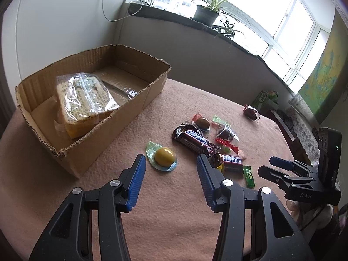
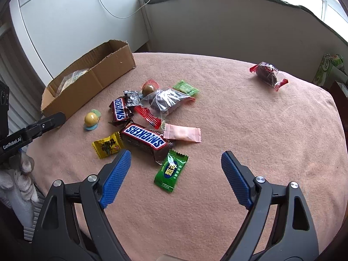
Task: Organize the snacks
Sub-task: 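Grasp the yellow egg candy with the left tool while the right tool grasps the green packet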
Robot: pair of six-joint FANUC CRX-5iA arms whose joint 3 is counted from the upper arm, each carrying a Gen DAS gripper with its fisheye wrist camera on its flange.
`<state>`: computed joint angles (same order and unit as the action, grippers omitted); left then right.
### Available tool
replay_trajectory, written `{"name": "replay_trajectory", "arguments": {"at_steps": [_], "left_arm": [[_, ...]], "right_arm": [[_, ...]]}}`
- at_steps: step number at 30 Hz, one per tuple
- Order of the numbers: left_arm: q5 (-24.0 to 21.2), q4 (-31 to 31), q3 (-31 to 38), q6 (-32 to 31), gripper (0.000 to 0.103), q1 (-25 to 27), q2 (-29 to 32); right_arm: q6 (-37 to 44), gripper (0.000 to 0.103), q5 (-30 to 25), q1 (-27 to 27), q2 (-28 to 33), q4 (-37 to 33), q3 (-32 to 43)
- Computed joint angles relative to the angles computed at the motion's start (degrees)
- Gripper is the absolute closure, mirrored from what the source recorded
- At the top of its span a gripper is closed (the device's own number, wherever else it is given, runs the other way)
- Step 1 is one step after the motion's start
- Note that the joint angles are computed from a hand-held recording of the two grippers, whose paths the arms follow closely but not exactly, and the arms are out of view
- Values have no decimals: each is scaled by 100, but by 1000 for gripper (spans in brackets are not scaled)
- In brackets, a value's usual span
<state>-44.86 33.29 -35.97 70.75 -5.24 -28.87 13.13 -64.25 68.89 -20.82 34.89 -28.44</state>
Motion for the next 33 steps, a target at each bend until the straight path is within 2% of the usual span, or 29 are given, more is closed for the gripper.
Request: {"name": "replay_trajectory", "arguments": {"at_steps": [3, 7, 9, 12, 19, 25, 33], "left_arm": [[45, -238, 106, 122, 56, -126, 151], [92, -695, 332, 403, 56, -298, 373], [184, -919, 413, 533, 56, -379, 438], [235, -1263, 551, 670, 56, -516, 564], [277, -1983, 795, 1031, 77, -796, 772], [405, -1788, 681, 857, 80, -731, 767], [445, -1743, 647, 845, 80, -760, 730]], "right_arm": [[21, 24, -91, 1, 140, -102, 53], [39, 26, -158, -35, 256, -130, 83], [-16, 37, -144, -44, 261, -121, 60], [20, 42, -135, -94, 313, -204, 78], [126, 49, -286, -19, 521, -75, 113], [282, 69, -293, -25, 534, -91, 143], [235, 76, -256, -6, 420, -77, 63]]}}
